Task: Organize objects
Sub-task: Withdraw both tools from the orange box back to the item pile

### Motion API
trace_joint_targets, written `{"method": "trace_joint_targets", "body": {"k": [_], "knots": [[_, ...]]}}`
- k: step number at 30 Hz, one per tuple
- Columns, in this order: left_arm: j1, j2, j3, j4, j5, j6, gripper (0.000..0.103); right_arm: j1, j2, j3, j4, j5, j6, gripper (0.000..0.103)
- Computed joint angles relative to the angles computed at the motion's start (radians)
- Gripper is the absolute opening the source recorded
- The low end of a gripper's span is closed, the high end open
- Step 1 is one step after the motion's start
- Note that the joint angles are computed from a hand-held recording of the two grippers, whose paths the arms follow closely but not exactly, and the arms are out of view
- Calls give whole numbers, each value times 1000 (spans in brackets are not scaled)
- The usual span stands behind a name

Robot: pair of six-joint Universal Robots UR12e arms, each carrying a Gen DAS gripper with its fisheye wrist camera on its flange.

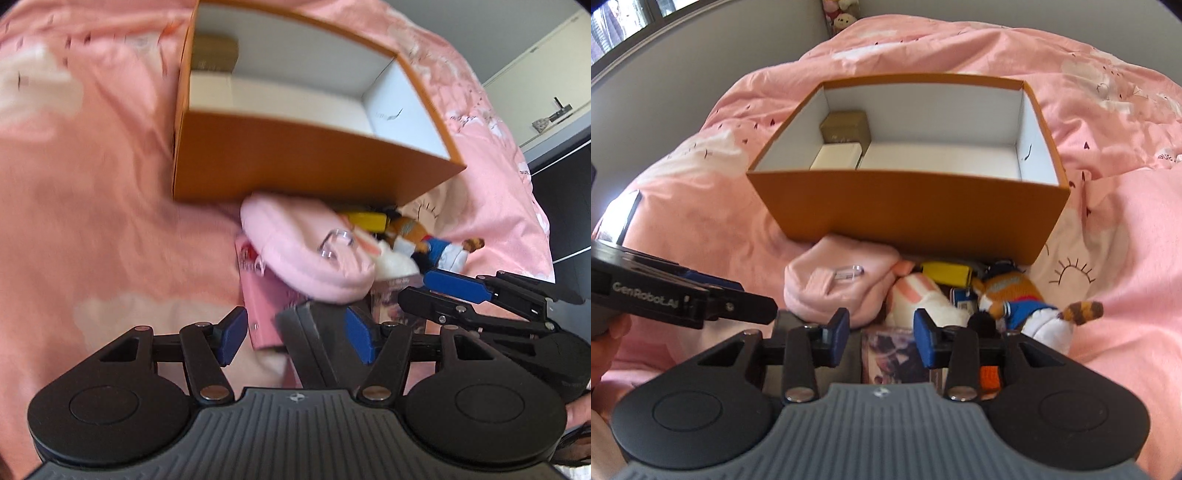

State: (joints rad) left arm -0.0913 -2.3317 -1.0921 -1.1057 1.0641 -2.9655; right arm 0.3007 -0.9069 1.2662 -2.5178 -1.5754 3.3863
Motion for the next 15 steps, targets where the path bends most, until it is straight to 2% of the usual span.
{"method": "trace_joint_targets", "body": {"k": [3,8,10,12,15], "knots": [[-5,-1,-4,-25,24,-14,73,0,0,2,32,19,-21,40],[-7,-2,-7,-43,0,-2,74,-6,-2,11,52,63,-27,39],[-8,-3,-7,-38,3,-7,74,-5,0,9,56,58,-30,32],[-12,-1,-13,-14,12,0,74,-4,-1,10,55,52,-32,31],[-15,-6,-5,-32,15,14,74,-4,-5,15,47,39,-30,31]]}}
